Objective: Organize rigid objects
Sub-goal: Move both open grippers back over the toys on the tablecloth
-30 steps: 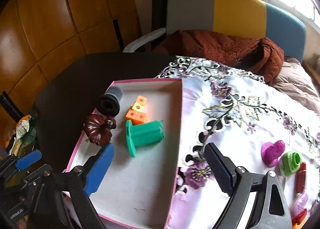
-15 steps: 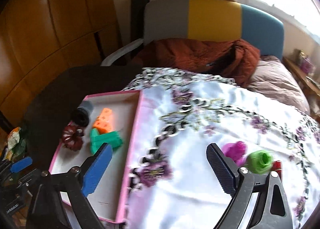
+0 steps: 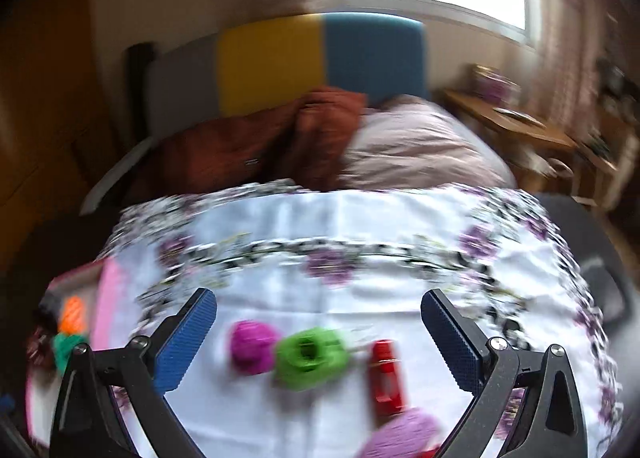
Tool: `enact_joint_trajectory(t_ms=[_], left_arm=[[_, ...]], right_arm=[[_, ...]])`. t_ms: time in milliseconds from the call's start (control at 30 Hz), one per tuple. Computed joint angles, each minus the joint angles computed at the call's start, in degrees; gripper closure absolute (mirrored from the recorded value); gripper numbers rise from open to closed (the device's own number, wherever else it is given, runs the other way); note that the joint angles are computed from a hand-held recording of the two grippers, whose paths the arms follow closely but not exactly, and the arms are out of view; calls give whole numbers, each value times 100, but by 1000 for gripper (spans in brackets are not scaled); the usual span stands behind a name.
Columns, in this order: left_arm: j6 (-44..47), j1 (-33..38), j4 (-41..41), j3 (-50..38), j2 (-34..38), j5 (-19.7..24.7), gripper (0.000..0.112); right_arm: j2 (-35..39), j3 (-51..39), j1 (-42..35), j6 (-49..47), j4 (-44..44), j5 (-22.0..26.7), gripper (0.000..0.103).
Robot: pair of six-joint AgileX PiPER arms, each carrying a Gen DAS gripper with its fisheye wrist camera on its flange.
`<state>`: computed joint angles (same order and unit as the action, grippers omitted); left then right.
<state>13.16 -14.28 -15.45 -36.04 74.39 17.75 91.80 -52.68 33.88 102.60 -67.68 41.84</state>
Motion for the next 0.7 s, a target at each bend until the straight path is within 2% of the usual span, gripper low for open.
enact_joint_trajectory(t_ms=[67, 100, 167, 233, 333, 500, 600, 700], left_arm=[[-102, -218, 51, -153, 151, 54, 65], [-435, -416, 361, -258, 254, 52, 65], [-873, -738, 766, -454, 462, 35, 65], [-1055, -1041, 882, -711, 751, 19, 65], [-1362, -1455, 1037, -1214, 1285, 46, 65], [-1187, -1938, 822, -2238, 2286, 130, 65], [-1312, -2121, 909, -2944, 2884, 300, 65], [-1041, -2196, 632, -3590, 3408, 510, 65]], right_arm=[[-154, 447, -336, 673, -269, -202, 0], [-188, 569, -481, 802, -212, -289, 0], [-294, 682, -892, 770, 131, -647, 0], [-512, 894, -1076, 1202, -92, -879, 0], [-668, 1009, -1260, 1262, -82, -1110, 0], [-729, 1075, -1253, 1440, -162, -1243, 0], [-778, 1123, -1298, 1556, -194, -1354, 0], [-809, 1168, -1377, 1630, -221, -1495, 0]])
